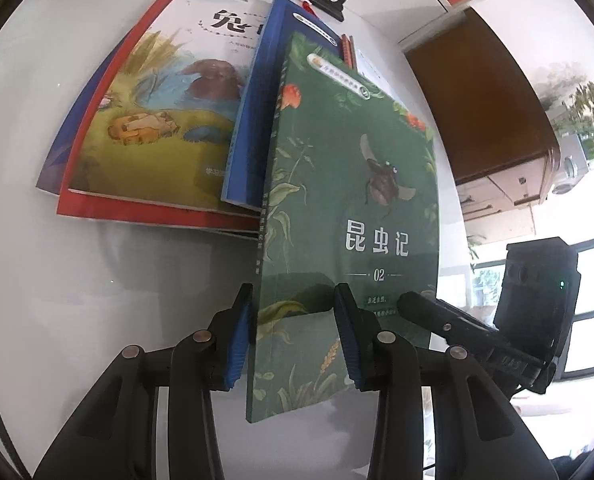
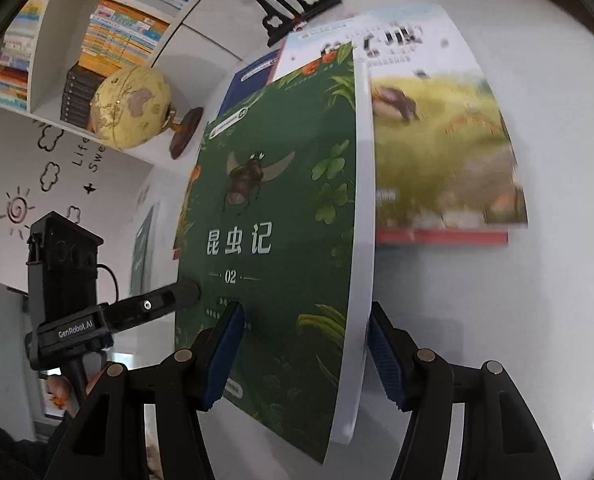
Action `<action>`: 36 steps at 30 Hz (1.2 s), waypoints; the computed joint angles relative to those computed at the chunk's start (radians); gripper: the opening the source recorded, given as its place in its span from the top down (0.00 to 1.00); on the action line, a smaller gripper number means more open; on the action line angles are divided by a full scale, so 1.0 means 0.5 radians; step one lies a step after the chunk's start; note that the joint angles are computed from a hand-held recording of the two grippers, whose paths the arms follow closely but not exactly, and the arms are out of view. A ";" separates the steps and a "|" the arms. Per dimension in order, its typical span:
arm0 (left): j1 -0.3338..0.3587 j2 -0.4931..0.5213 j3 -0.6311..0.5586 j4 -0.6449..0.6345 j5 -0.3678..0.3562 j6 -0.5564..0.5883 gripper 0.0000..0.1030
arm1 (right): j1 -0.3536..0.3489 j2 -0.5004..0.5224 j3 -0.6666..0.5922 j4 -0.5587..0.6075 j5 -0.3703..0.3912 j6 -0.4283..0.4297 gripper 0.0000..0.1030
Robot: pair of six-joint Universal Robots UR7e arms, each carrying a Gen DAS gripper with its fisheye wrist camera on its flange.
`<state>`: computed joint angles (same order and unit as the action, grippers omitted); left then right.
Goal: Organize books
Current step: 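Lift the green beetle-cover book off the stack with both tools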
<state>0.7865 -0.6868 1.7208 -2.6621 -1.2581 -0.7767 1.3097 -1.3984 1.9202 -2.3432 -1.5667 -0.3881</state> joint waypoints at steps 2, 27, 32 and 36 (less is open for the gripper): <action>-0.010 -0.006 0.006 -0.015 -0.003 0.012 0.66 | 0.057 0.027 -0.007 -0.056 -0.117 -0.020 0.41; -0.001 -0.073 0.044 -0.073 -0.059 0.216 0.66 | 0.457 0.150 0.282 -1.099 -0.801 -0.572 0.45; -0.085 -0.119 0.069 -0.150 0.058 0.217 0.66 | 0.501 0.151 0.291 -1.174 -0.784 -0.616 0.45; -0.168 -0.169 0.061 -0.043 0.251 0.301 0.66 | 0.571 0.200 0.316 -1.307 -0.842 -0.741 0.46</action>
